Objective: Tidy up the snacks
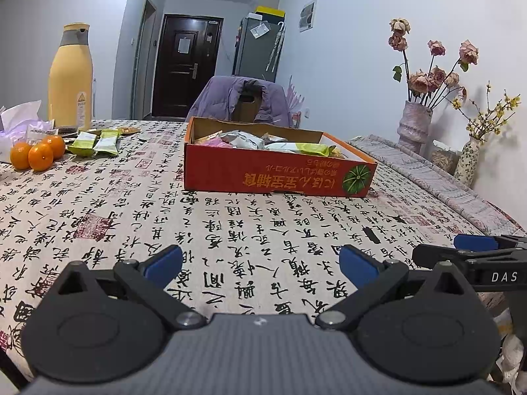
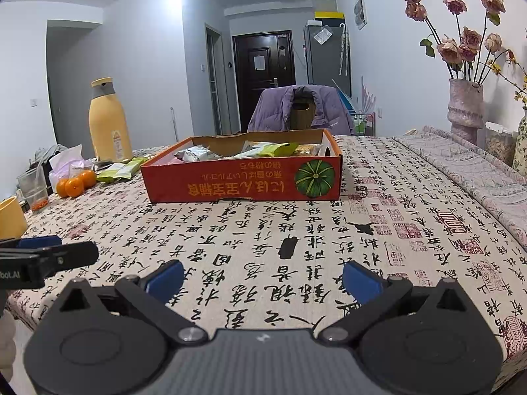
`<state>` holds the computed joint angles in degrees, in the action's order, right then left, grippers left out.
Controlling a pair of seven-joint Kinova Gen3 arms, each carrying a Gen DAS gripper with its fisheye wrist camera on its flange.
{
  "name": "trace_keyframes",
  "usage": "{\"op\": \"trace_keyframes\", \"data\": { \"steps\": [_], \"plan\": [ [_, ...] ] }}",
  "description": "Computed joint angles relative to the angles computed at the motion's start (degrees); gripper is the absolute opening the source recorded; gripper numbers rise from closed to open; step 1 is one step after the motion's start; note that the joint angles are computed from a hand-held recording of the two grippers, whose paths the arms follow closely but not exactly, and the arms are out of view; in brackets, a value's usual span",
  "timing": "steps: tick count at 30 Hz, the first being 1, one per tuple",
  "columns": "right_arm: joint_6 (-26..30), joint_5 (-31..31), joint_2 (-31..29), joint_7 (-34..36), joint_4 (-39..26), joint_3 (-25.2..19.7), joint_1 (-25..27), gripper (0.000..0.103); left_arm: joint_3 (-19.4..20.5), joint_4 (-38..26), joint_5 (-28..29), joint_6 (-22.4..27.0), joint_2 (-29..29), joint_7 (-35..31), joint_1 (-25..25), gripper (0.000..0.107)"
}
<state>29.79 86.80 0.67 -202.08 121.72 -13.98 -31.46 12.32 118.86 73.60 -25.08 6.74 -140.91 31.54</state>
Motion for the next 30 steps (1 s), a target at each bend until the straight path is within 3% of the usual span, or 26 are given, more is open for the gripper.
{"op": "trace_keyframes", "data": {
  "steps": [17, 30],
  "plan": [
    [0.19, 0.27, 0.02, -0.34, 0.05, -0.05, -0.08, 0.103, 0.00, 0.40, -1.13, 0.06, -0.35, 1.39, 0.04, 0.103],
    [0.22, 0.15, 0.02, -0.13, 0.04, -0.10, -0.13, 0.103, -0.23, 1.63, -5.91, 0.05, -0.69, 6.45, 0.13, 0.103]
  ]
}}
